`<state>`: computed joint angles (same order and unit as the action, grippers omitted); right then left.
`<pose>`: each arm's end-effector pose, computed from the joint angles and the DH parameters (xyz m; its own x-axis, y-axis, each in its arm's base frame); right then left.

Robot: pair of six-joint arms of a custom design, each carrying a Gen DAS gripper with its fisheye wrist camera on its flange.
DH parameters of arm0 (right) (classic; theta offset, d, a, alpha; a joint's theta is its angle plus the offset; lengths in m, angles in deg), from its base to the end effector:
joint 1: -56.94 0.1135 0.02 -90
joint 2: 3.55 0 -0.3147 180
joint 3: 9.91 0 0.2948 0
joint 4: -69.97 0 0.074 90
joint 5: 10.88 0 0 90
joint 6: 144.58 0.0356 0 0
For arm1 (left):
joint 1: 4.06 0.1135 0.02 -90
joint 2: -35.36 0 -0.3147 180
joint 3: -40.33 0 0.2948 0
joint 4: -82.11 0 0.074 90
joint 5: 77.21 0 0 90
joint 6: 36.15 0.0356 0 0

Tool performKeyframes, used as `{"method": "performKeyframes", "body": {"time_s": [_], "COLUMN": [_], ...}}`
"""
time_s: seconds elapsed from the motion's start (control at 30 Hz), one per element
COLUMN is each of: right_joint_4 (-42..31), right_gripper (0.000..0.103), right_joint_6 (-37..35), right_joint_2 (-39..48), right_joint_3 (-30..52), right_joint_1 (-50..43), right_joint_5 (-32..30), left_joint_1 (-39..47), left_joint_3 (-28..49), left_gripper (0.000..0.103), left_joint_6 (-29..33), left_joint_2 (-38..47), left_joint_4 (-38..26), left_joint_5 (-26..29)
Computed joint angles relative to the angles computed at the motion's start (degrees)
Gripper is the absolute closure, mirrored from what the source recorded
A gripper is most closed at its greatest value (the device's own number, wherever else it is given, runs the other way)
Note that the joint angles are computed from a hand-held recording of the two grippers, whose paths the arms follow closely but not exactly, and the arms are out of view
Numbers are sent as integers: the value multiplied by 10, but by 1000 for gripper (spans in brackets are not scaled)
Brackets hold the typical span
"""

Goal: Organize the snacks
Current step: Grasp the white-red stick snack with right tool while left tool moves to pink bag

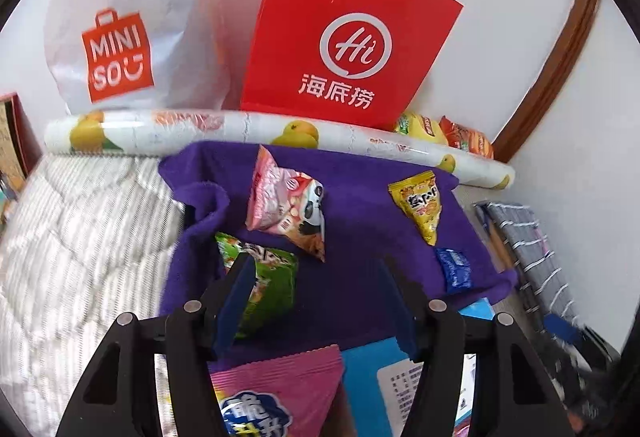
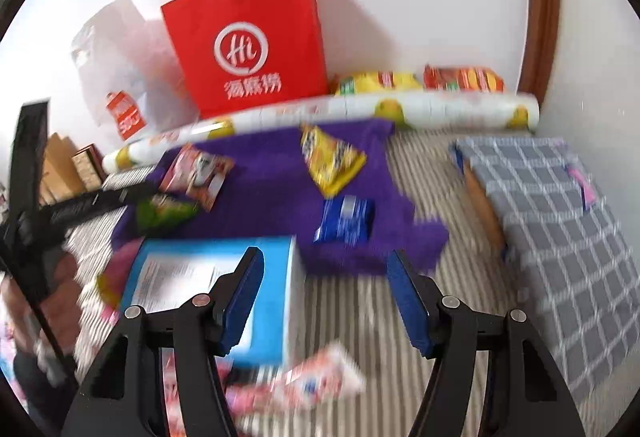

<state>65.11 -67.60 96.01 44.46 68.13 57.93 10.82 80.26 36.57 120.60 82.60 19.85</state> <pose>0.3397 0.0803 0.1325 -0.6406 -0.3409 -0.6880 -0.5676 0.8137 0.1253 0.2705 0.0674 0.1405 -0.5998 -0.4644 -0.6516 -0.3652 0.8835 -0.2934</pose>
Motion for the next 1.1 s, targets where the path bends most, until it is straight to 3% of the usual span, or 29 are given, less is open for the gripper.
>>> {"method": "performKeyframes", "body": {"time_s": [0.17,0.33,0.47,0.77,0.9,1.0,1.1], "right_joint_4": [-10,-24,-10,44,74,35,3], "right_gripper": [42,54,54,52,69,77,80], "right_joint_6": [-13,9,43,143,140,115,83], "right_joint_2": [-35,-14,8,62,50,40,12], "right_joint_3": [-72,-94,-98,-87,-106,-98,-91], "right_joint_1": [-31,-48,-46,9,27,-17,-51], "right_joint_5": [-22,-41,-66,-38,16,-38,-40], "left_joint_1": [5,11,26,93,119,129,124], "left_joint_3": [-20,-55,-95,-151,-159,-164,-165], "left_gripper": [44,44,44,44,43,43,43], "left_joint_6": [-20,-15,-3,47,65,75,77], "left_joint_2": [-38,-101,-168,-296,-347,-377,-392], "left_joint_4": [0,-36,-72,-171,-216,-243,-261], "left_joint_5": [11,17,18,57,71,79,74]}}
